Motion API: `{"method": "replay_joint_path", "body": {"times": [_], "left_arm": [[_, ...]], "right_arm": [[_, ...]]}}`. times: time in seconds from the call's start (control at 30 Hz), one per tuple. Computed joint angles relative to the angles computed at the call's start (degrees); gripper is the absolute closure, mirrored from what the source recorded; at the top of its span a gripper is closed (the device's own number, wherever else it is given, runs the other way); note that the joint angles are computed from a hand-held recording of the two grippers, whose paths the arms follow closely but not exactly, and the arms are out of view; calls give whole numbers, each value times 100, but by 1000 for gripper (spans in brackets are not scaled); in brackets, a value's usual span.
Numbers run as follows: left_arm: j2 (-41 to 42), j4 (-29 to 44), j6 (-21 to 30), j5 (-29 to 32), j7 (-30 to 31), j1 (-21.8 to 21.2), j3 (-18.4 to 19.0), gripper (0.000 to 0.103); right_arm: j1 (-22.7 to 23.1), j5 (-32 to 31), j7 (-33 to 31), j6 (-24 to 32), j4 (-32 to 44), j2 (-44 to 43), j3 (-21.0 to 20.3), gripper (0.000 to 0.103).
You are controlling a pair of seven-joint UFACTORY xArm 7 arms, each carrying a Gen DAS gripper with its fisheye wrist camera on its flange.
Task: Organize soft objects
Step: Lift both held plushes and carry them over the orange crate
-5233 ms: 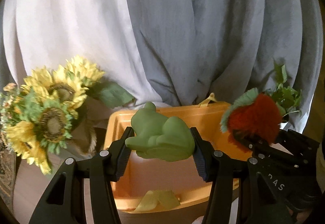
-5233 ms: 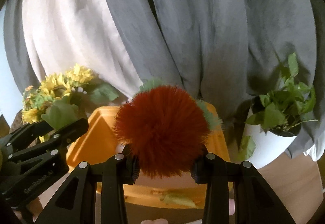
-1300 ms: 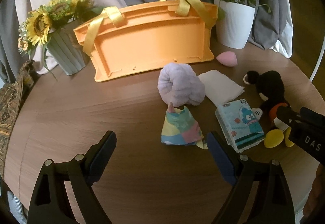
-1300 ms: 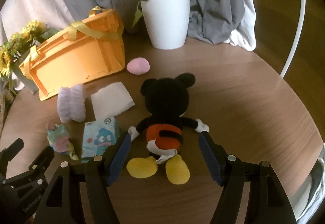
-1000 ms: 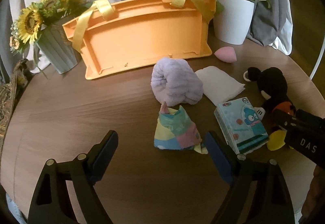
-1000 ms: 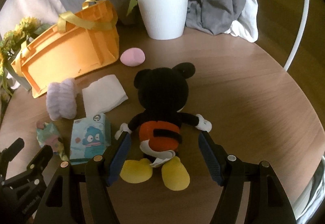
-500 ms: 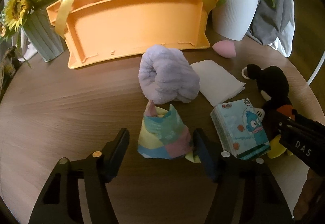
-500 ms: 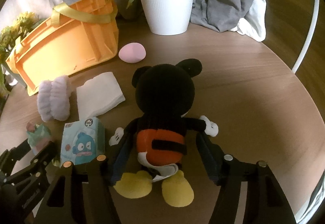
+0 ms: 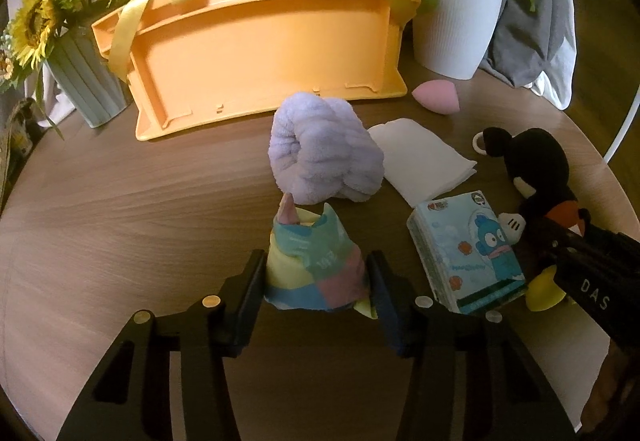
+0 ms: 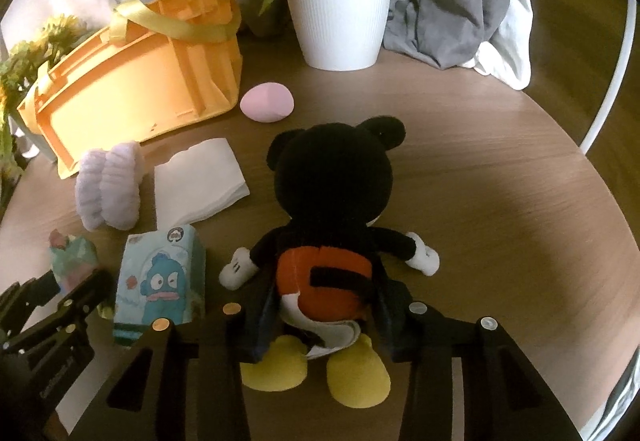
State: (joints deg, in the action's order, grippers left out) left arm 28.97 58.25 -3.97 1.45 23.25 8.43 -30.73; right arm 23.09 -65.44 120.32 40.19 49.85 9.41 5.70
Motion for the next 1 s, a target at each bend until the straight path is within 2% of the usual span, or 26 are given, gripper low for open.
{"method": "replay_joint_path", "body": {"times": [0.17,0.33,0.57,0.73,1.0], "left_arm": [[-93,-108,-46,18,-6,292,-289,54],[-197,-212,-45,34,-3,794,-785,54],[-360,-312,11,-37,-2,1473,-1496,54],[-436,-332,46,-133,64,1920,-1960,54],[-512,-299,29,-136,77,2542,-2529,54]], "right_arm": [[47,-13,58,95,-66,-133,57,62],[69,-177,345,217,-138,-333,145,62],[35,-268,428,320,-198,-627,307,62],[-43,-306,434,242,-210,-810,383,62],[-17,-427,137,547,87,-883,541,62]]}}
